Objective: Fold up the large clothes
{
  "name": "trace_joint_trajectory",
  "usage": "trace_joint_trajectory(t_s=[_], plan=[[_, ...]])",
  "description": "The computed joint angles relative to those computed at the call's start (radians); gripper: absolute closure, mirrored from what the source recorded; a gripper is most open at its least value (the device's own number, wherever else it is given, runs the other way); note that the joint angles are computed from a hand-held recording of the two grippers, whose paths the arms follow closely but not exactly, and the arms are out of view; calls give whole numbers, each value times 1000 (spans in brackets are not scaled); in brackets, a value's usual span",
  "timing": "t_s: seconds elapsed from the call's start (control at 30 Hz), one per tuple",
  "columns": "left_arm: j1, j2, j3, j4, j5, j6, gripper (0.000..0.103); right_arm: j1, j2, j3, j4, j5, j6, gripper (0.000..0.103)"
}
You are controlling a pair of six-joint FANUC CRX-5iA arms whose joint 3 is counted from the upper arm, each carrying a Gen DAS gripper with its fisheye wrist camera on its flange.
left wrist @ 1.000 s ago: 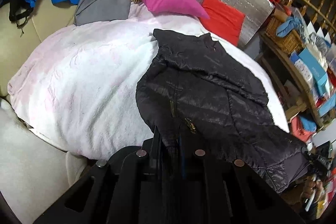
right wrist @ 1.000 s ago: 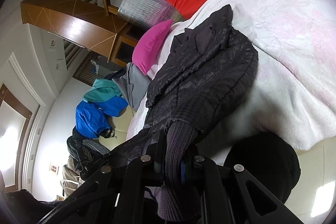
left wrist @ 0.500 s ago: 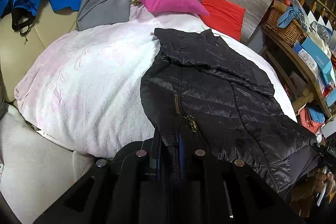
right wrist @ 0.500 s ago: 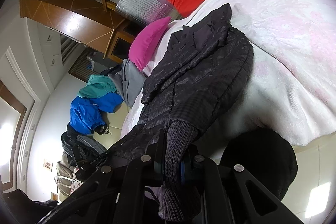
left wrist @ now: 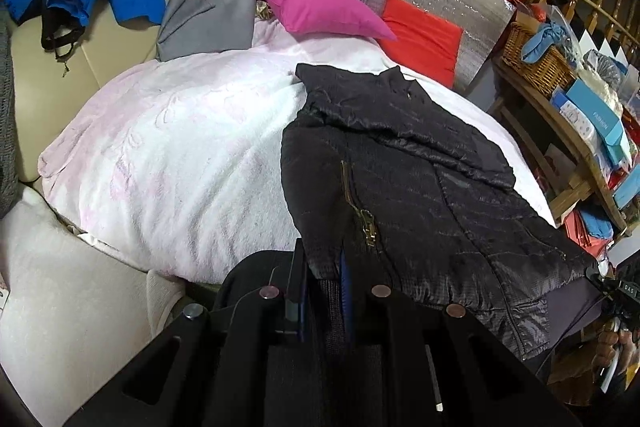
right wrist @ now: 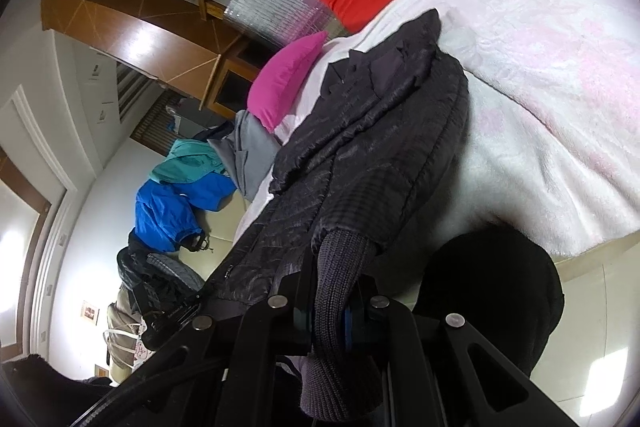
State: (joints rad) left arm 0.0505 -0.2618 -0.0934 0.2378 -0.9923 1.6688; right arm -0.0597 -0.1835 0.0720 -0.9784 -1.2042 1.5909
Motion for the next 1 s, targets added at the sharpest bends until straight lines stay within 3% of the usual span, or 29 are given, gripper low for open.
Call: trace_joint_trajectory(t_s=[0.23, 0.47, 0.67, 1.0], plan=[[40, -25, -6, 88, 30, -38, 88, -78, -2, 29, -88, -47, 57, 92], [43, 51, 40, 121, 86, -21, 88, -86, 50, 76, -136, -23, 80, 93], [23, 144, 154, 97, 126, -20, 88, -60, 118, 165, -152, 39, 87, 93], [-9, 320, 394, 15, 120, 20, 88, 0, 270, 368, -102, 129, 32, 93]])
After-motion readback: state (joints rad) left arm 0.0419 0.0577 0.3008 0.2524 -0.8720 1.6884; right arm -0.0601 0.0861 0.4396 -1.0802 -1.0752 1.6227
